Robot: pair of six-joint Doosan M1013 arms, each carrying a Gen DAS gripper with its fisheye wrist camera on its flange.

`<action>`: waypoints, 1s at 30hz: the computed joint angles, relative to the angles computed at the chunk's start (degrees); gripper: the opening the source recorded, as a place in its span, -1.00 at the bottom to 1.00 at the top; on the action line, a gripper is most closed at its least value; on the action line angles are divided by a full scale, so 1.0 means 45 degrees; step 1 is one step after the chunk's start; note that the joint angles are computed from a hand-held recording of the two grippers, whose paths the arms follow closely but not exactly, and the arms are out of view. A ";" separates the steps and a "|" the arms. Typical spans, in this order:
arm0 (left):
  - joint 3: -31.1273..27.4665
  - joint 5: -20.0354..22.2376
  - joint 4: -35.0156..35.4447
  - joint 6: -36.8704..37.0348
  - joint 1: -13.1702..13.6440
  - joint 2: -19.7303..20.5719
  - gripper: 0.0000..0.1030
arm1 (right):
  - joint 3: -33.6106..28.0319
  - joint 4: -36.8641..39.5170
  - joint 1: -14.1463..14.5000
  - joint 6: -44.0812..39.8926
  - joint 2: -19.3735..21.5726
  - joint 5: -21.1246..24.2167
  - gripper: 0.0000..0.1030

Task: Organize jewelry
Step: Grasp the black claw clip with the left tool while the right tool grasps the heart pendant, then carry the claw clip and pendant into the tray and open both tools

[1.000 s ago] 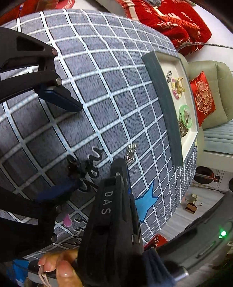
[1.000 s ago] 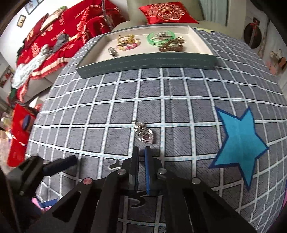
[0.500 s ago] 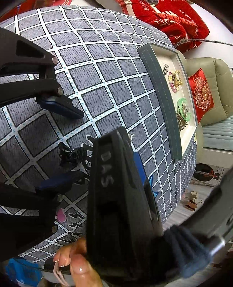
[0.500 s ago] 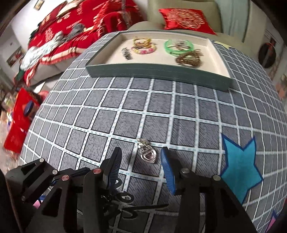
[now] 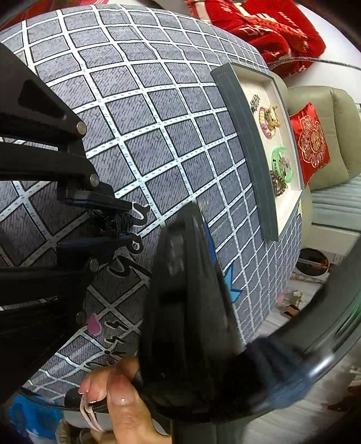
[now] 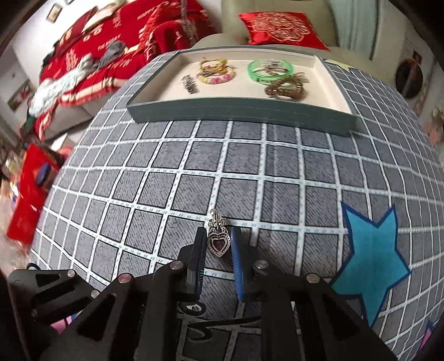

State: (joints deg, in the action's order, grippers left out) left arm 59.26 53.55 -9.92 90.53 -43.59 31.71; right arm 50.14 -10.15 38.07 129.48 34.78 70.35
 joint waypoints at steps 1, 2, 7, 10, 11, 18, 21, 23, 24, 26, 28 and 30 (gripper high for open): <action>0.0017 -0.0020 -0.0058 -0.0042 0.0026 -0.0024 -0.36 | 0.0143 0.0005 -0.0015 0.0167 -0.0103 -0.0123 -0.62; 0.0034 -0.0059 -0.0150 -0.0105 0.0080 -0.0056 -0.36 | 0.0287 -0.0012 -0.0024 0.0323 -0.0208 -0.0262 -0.62; 0.0127 -0.0254 -0.0221 -0.0395 0.0257 -0.0185 -0.36 | 0.0753 -0.0046 -0.0045 0.0879 -0.0595 -0.0787 -0.63; 0.0138 -0.0390 -0.0146 -0.0601 0.0337 -0.0256 -0.36 | 0.0927 -0.0118 -0.0043 0.1197 -0.0764 -0.0978 -0.63; 0.0121 -0.0422 -0.0105 -0.0661 0.0357 -0.0264 -0.36 | 0.0984 -0.0156 -0.0043 0.1313 -0.0820 -0.1044 -0.63; -0.0178 -0.0639 0.0199 -0.1206 0.0553 -0.0289 -0.37 | 0.1103 -0.0403 -0.0064 0.1772 -0.1057 -0.1306 -0.63; -0.0323 -0.0774 0.0353 -0.1386 0.0663 -0.0318 -0.37 | 0.1057 -0.0641 -0.0078 0.1919 -0.1122 -0.1285 -0.63; -0.0528 -0.0790 0.0367 -0.1511 0.0738 -0.0256 -0.36 | 0.1054 -0.0672 -0.0126 0.2031 -0.1170 -0.1354 -0.63; -0.0663 -0.0800 0.0371 -0.1551 0.0788 -0.0210 -0.36 | 0.1009 -0.0735 -0.0156 0.2099 -0.1185 -0.1367 -0.63; -0.0893 -0.0814 0.0483 -0.1649 0.0829 -0.0129 -0.36 | 0.0852 -0.0961 -0.0188 0.2172 -0.1157 -0.1298 -0.63; -0.1183 -0.0819 0.0567 -0.1707 0.0899 -0.0006 -0.36 | 0.0715 -0.1064 -0.0243 0.2214 -0.1137 -0.1295 -0.63; -0.1480 -0.0743 0.0610 -0.1763 0.0941 0.0131 -0.36 | 0.0567 -0.1114 -0.0320 0.2247 -0.1108 -0.1321 -0.63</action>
